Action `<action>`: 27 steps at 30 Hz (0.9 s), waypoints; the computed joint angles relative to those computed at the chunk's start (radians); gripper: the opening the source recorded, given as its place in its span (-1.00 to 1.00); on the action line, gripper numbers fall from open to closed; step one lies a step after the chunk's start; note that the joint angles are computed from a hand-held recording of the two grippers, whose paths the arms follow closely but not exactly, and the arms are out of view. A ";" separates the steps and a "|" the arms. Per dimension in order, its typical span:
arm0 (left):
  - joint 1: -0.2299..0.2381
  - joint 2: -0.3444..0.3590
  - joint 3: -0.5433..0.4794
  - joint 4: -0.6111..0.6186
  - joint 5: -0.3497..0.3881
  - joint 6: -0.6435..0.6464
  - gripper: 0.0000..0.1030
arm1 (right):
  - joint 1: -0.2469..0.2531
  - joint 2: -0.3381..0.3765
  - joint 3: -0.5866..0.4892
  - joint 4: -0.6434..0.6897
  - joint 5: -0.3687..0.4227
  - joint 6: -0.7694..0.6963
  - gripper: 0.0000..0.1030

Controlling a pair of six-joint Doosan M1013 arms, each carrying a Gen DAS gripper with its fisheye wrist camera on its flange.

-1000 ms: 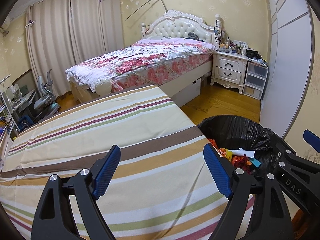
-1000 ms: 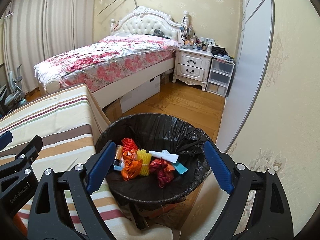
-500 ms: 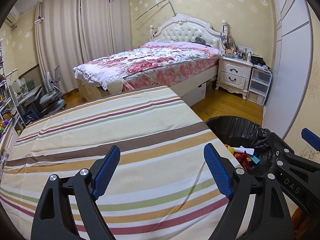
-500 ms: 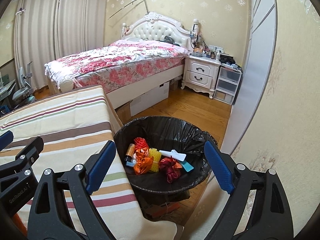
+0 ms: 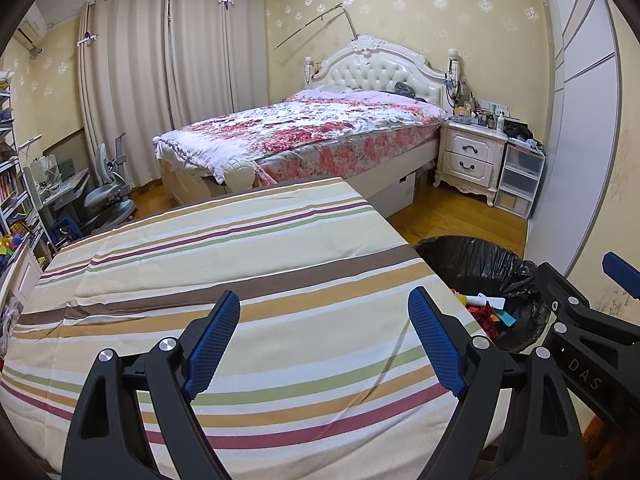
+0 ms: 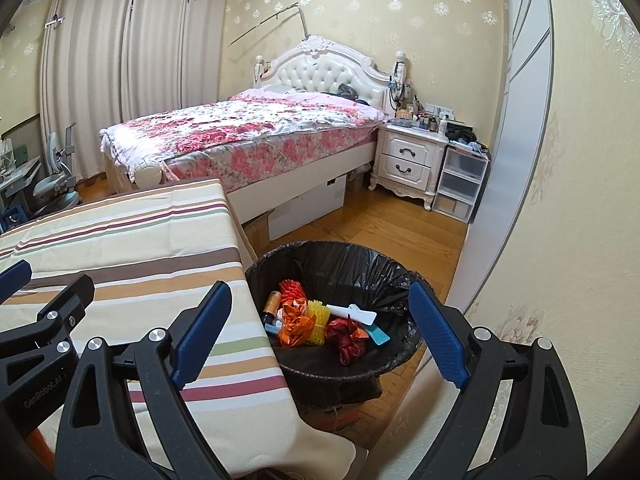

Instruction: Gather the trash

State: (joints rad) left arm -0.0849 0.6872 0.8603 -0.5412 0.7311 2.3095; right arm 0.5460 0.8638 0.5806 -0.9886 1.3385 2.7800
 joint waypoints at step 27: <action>0.005 -0.002 0.001 -0.005 0.003 0.001 0.62 | 0.001 0.002 -0.003 -0.002 0.001 -0.001 0.71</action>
